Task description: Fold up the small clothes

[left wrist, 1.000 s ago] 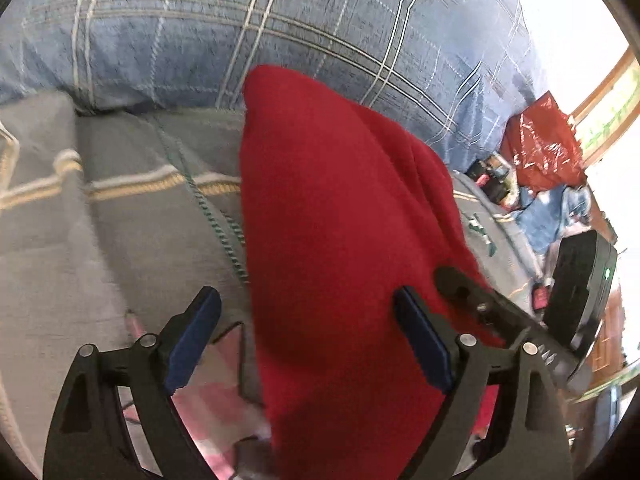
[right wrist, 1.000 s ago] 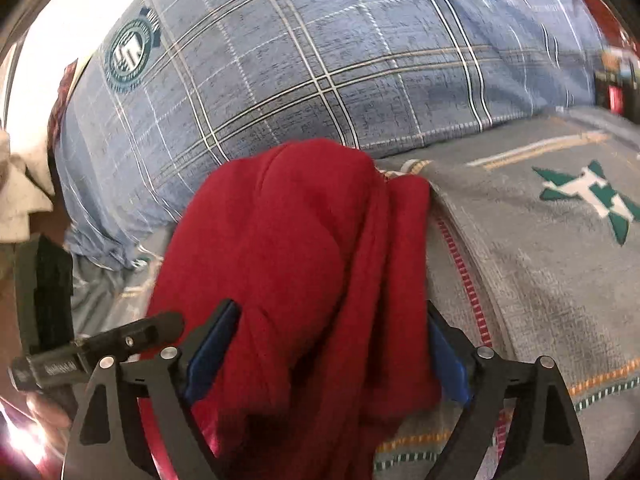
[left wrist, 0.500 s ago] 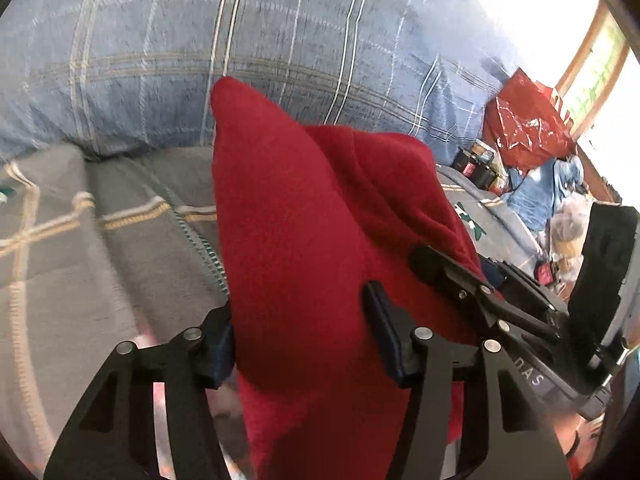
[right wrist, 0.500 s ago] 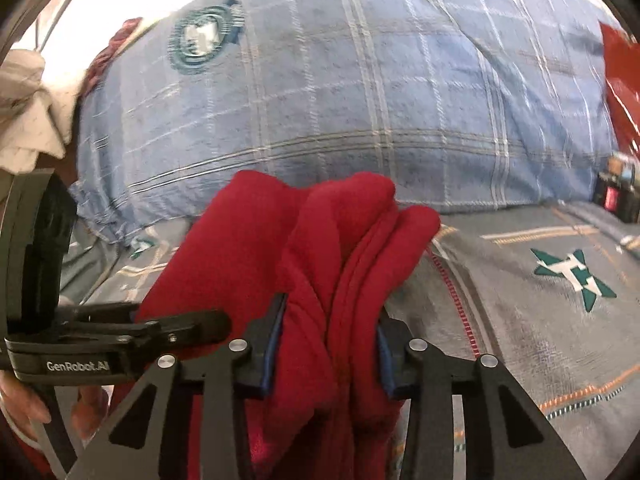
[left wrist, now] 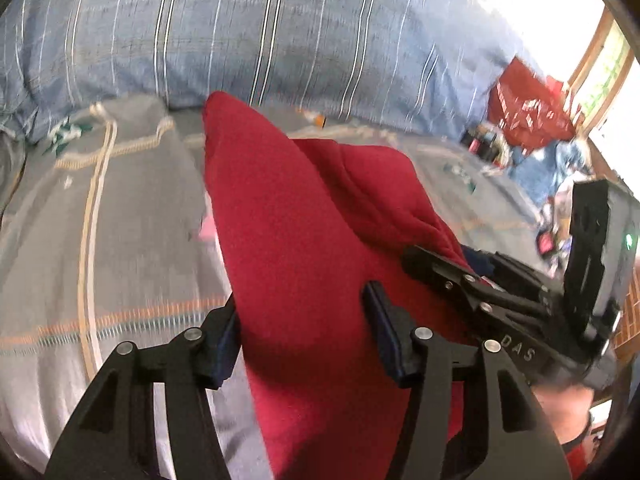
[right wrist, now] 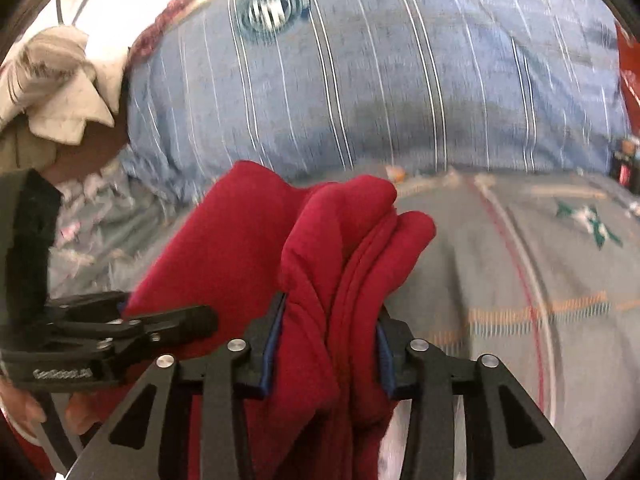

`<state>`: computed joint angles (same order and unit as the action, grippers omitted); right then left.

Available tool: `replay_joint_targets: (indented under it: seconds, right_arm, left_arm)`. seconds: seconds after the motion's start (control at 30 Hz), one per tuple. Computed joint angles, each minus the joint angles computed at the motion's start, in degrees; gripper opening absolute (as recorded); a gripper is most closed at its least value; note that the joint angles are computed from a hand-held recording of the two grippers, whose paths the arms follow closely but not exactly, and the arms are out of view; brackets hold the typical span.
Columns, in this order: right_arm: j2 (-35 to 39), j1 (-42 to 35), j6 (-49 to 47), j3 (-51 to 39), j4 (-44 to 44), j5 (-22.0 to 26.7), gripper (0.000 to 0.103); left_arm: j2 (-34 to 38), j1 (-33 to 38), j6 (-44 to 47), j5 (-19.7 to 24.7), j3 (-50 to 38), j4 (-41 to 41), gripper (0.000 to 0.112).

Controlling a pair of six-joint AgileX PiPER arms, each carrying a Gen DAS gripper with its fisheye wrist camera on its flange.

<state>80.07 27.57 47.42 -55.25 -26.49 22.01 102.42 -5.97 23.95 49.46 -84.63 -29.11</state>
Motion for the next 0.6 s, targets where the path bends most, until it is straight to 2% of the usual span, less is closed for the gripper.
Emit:
replay_joint_targets:
  seconds: [0.07, 0.1, 0.2, 0.27, 0.3, 0.37, 0.4, 0.47, 0.53, 0.6]
  right_arm:
    - [1.68, -0.25, 1.52, 0.56, -0.06, 3.19, 0.062]
    - [1.27, -0.47, 3.13, 1.57, -1.05, 3.96, 0.067]
    - [-4.03, 1.68, 9.78, 3.99, -7.12, 6.6, 0.069]
    - [-7.06, 5.09, 16.5, 3.99, -14.51, 10.6, 0.068]
    - [-7.87, 5.76, 16.43, 3.51, -15.02, 10.94, 0.066]
    - [-7.6, 5.68, 11.4, 2.07, -11.91, 8.43, 0.05]
    - [-6.21, 5.31, 7.8, 0.79, -9.21, 6.91, 0.045]
    - [-2.2, 4.49, 1.92, -1.92, -4.94, 5.42, 0.022]
    - [3.29, 4.54, 1.76, -5.85, -7.06, 8.33, 0.019]
    - [7.47, 2.56, -0.13, -7.81, -5.8, 8.72, 0.019]
  left_arm:
    - [0.54, -0.74, -1.58, -1.75, 2.29, 2.41, 0.063]
    - [-0.25, -1.02, -1.28, -3.99, 4.24, 2.88, 0.066]
    - [-3.48, -1.37, -0.99, -7.67, 7.71, 5.17, 0.079]
    - [-4.22, -0.97, -1.14, -8.25, 8.32, 6.73, 0.079]
    - [-4.04, -0.84, -1.64, -8.26, 8.0, 7.11, 0.079]
    - [-3.73, -0.89, -3.67, -8.75, 7.52, 8.14, 0.079]
    - [-3.96, -0.77, -4.11, -9.33, 7.83, 8.43, 0.079]
    - [-4.27, -1.14, -5.31, -10.99, 8.5, 9.66, 0.082]
    - [-4.13, -1.31, -5.5, -11.97, 8.96, 10.35, 0.083]
    - [-3.84, -1.65, -5.01, -12.59, 8.98, 10.6, 0.084]
